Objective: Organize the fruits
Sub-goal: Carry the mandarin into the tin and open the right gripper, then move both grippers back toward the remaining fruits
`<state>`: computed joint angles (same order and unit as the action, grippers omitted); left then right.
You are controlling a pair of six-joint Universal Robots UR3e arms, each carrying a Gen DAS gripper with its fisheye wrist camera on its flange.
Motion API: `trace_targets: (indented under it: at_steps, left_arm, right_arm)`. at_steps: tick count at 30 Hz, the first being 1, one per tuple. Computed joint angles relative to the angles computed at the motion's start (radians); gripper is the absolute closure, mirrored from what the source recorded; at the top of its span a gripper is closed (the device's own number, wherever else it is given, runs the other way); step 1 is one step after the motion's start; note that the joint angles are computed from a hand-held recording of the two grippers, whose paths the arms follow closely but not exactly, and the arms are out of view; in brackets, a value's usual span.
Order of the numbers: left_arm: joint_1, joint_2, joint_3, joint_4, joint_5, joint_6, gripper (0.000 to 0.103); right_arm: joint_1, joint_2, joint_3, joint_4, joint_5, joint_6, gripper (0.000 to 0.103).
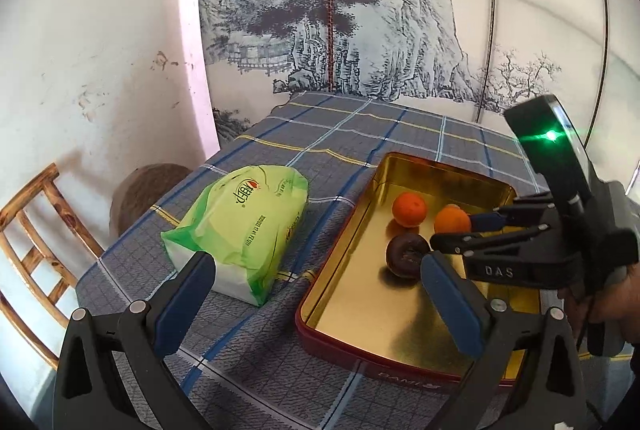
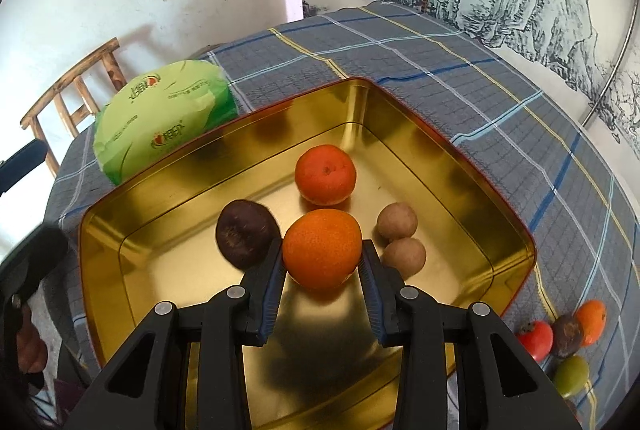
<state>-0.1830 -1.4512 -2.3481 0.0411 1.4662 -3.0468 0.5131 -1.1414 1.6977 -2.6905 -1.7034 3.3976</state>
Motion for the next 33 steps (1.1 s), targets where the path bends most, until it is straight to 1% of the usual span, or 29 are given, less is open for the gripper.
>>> trace_targets:
  at_steps: [9, 13, 21, 23, 26, 29, 30, 32, 33]
  left_arm:
    - [-0.001, -0.022, -0.001, 0.017, -0.013, 0.006, 0.001]
    - [-0.002, -0.033, -0.006, 0.027, -0.015, 0.007, 0.001]
    - [-0.009, -0.041, -0.016, 0.036, -0.009, 0.008, 0.001]
    - [-0.01, -0.04, -0.019, 0.037, -0.008, 0.008, 0.001]
    - [-0.012, -0.032, -0.025, 0.03, -0.009, 0.012, 0.001]
    - [-0.014, -0.01, -0.04, 0.035, -0.019, 0.03, 0.001]
    - [-0.014, 0.0, -0.047, 0.037, -0.025, 0.036, 0.001]
    - [-0.02, 0.022, -0.063, 0.055, -0.038, 0.054, 0.001]
    - [-0.023, 0.032, -0.065, 0.055, -0.042, 0.059, 0.001]
  right_arm:
    - [-0.002, 0.046, -0.049, 0.01, -0.003, -0.001, 0.065]
    - [-0.007, 0.059, -0.055, -0.007, 0.001, 0.006, 0.065]
    - [-0.019, 0.047, -0.033, -0.092, 0.015, 0.029, 0.064]
    - [-0.011, 0.033, -0.012, -0.126, 0.001, 0.035, 0.064]
    - [-0.01, -0.018, 0.061, -0.199, 0.0, 0.055, 0.064]
    - [-0.003, -0.109, 0.19, -0.281, -0.028, 0.076, 0.063]
    - [0.002, -0.154, 0.254, -0.315, -0.043, 0.089, 0.062]
    - [-0.001, -0.255, 0.396, -0.382, -0.066, 0.109, 0.057]
    - [-0.001, -0.335, 0.499, -0.412, -0.095, 0.123, 0.055]
